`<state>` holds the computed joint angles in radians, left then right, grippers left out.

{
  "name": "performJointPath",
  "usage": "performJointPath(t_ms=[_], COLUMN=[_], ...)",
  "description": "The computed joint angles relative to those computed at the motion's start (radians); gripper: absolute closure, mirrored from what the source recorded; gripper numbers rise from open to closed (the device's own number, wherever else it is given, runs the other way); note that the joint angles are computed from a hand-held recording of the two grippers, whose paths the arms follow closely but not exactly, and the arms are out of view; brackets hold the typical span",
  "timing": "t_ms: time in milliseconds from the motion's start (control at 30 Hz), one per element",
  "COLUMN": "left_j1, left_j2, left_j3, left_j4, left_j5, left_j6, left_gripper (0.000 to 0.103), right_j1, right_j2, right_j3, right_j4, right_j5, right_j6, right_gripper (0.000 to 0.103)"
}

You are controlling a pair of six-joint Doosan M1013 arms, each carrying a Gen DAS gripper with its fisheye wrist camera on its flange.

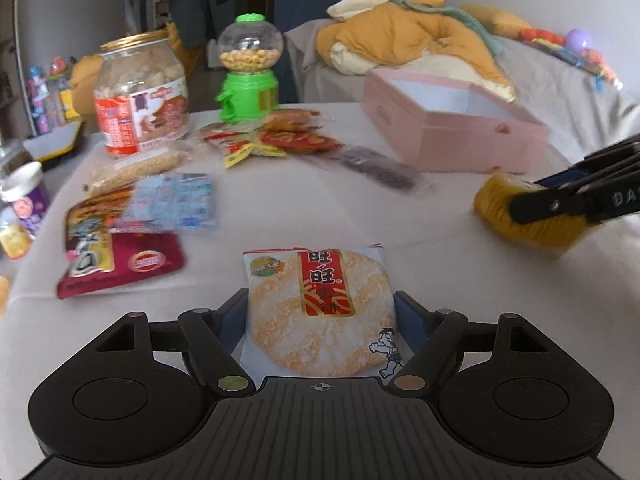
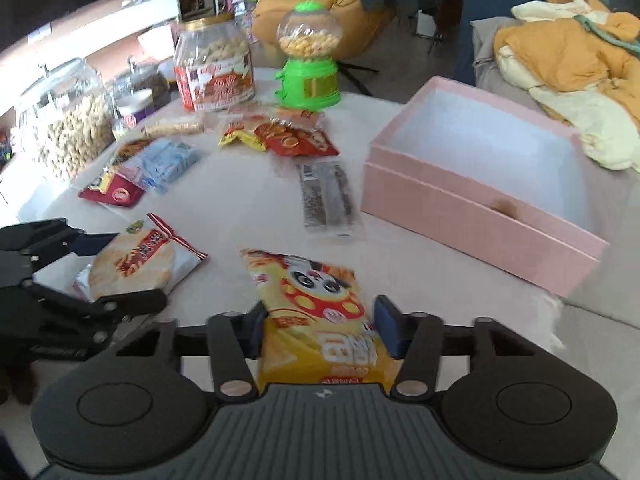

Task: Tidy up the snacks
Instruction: 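Carry both bags over the pink box and open both grippers inside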

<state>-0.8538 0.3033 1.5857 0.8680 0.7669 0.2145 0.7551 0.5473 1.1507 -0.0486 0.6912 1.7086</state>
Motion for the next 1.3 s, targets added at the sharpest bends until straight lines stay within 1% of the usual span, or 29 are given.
performJointPath(t_ms=[33,67,133,167,200,233,267,300,333,400,433,467,500,633,700,733,867,933,1000,1033,1067,1100,1133,1200,1233,1300], left_j1=[0.005,0.008,0.014,0.017,0.02,0.02,0.018,0.016,0.016,0.017,0.016,0.015,0.015,0.014,0.018,0.022,0.041,0.051,0.052,0.052,0.053,0.057,0.06,0.07,0.076,0.091], left_j2=[-0.006,-0.008,-0.001,0.003,0.008,0.012,0.017,0.02,0.024,0.027,0.022,0.02,0.019,0.016,0.012,0.011,0.009,0.021,0.034,0.042,0.05,0.059,0.07,0.097,0.114,0.148], left_j3=[0.005,0.005,-0.015,-0.023,-0.032,-0.038,-0.044,-0.047,-0.048,-0.044,-0.033,-0.032,-0.03,-0.021,-0.011,-0.009,-0.016,-0.053,-0.092,-0.114,-0.132,-0.155,-0.179,-0.23,-0.258,-0.307], left_j4=[0.004,0.011,-0.008,-0.025,-0.046,-0.061,-0.073,-0.084,-0.102,-0.131,-0.105,-0.101,-0.094,-0.053,-0.029,-0.023,0.008,-0.026,-0.033,-0.035,-0.045,-0.06,-0.063,-0.045,-0.017,0.078], left_j5=[-0.049,-0.078,-0.106,-0.114,-0.119,-0.114,-0.105,-0.095,-0.087,-0.082,-0.094,-0.088,-0.086,-0.08,-0.092,-0.101,-0.147,-0.151,-0.146,-0.149,-0.157,-0.171,-0.185,-0.216,-0.234,-0.283], left_j6=[-0.005,-0.007,0.021,0.033,0.046,0.058,0.068,0.079,0.093,0.103,0.08,0.072,0.059,-0.011,-0.049,-0.061,-0.118,-0.073,-0.025,0.002,0.03,0.063,0.079,0.085,0.058,-0.065], left_gripper=[0.022,0.022,0.022,0.022,0.022,0.022,0.022,0.022,0.022,0.022,0.022,0.022,0.022,0.022,0.022,0.022,0.022,0.022,0.022,0.022,0.022,0.022,0.022,0.022,0.022,0.022], right_j1=[-0.005,-0.012,-0.021,-0.025,-0.027,-0.028,-0.029,-0.029,-0.029,-0.036,-0.039,-0.041,-0.04,-0.024,-0.018,-0.012,0.026,0.038,0.048,0.048,0.043,0.038,0.036,0.033,0.031,0.019], right_j2=[-0.016,-0.031,-0.059,-0.068,-0.075,-0.077,-0.078,-0.077,-0.072,-0.053,-0.045,-0.037,-0.028,-0.012,-0.008,-0.005,0.008,-0.002,-0.006,-0.01,-0.016,-0.021,-0.025,-0.044,-0.051,-0.063], right_j3=[0.015,0.028,0.058,0.069,0.079,0.085,0.091,0.097,0.099,0.084,0.078,0.07,0.061,0.052,0.05,0.048,0.036,0.058,0.067,0.073,0.078,0.078,0.081,0.104,0.113,0.125], right_j4=[0.012,0.025,0.033,0.037,0.028,0.014,0.0,-0.013,-0.019,0.052,0.102,0.148,0.167,0.173,0.169,0.145,-0.025,-0.082,-0.145,-0.148,-0.108,-0.074,-0.077,-0.144,-0.172,-0.178], right_j5=[-0.01,-0.018,-0.054,-0.068,-0.078,-0.082,-0.087,-0.094,-0.093,-0.054,-0.04,-0.022,-0.004,0.014,0.012,0.01,0.025,-0.018,-0.038,-0.049,-0.053,-0.046,-0.048,-0.08,-0.09,-0.103], right_j6=[-0.001,-0.001,-0.004,-0.018,-0.012,0.007,0.028,0.044,0.054,0.008,-0.029,-0.069,-0.091,-0.115,-0.105,-0.086,-0.01,0.014,0.058,0.061,0.036,0.019,0.03,0.099,0.136,0.177], right_gripper=[0.073,0.075,0.075,0.07,0.063,0.037,0.016,0.012,0.011,0.011,0.011,0.011,0.011,0.01,0.007,0.003,0.001,0.002,0.011,0.021,0.035,0.035,0.036,0.036,0.036,0.036])
